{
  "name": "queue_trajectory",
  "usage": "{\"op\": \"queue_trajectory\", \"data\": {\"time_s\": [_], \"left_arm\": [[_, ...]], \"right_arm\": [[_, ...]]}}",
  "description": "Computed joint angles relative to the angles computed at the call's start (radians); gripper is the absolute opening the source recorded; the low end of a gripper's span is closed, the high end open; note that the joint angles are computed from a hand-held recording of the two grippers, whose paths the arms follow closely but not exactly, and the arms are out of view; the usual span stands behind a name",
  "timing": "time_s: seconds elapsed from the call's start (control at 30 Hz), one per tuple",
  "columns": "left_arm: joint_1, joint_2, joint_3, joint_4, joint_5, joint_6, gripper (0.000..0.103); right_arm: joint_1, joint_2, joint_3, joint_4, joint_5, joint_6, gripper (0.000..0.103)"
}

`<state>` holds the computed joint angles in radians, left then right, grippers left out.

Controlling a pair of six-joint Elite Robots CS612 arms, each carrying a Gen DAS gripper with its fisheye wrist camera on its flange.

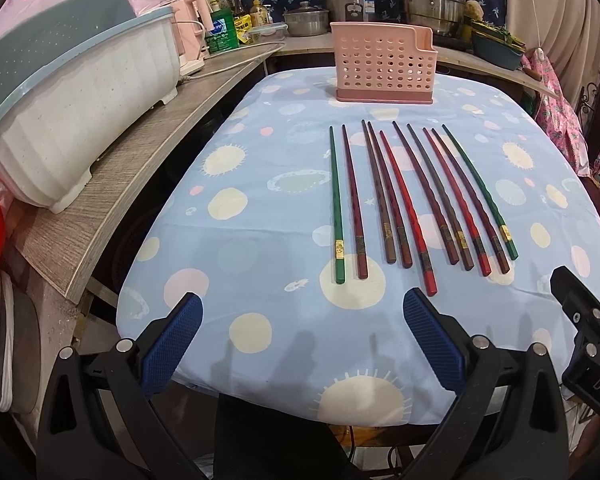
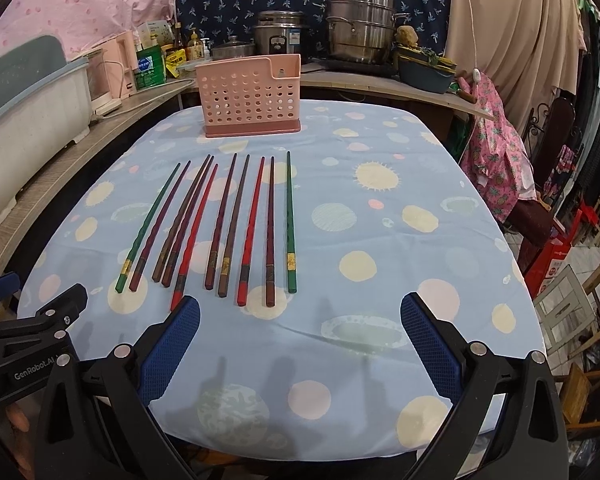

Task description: Organize utensils

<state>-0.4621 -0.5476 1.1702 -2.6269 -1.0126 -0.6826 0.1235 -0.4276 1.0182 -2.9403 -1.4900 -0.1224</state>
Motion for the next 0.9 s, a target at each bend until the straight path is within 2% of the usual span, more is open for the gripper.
{"op": "queue_trajectory", "data": {"time_s": [0.9], "left_arm": [[0.001, -0.008, 0.024, -0.013, -0.017, -0.014, 0.096]], "right_arm": [[-0.008, -0.012, 0.027, -0.023, 0.033, 0.009, 0.096]]}}
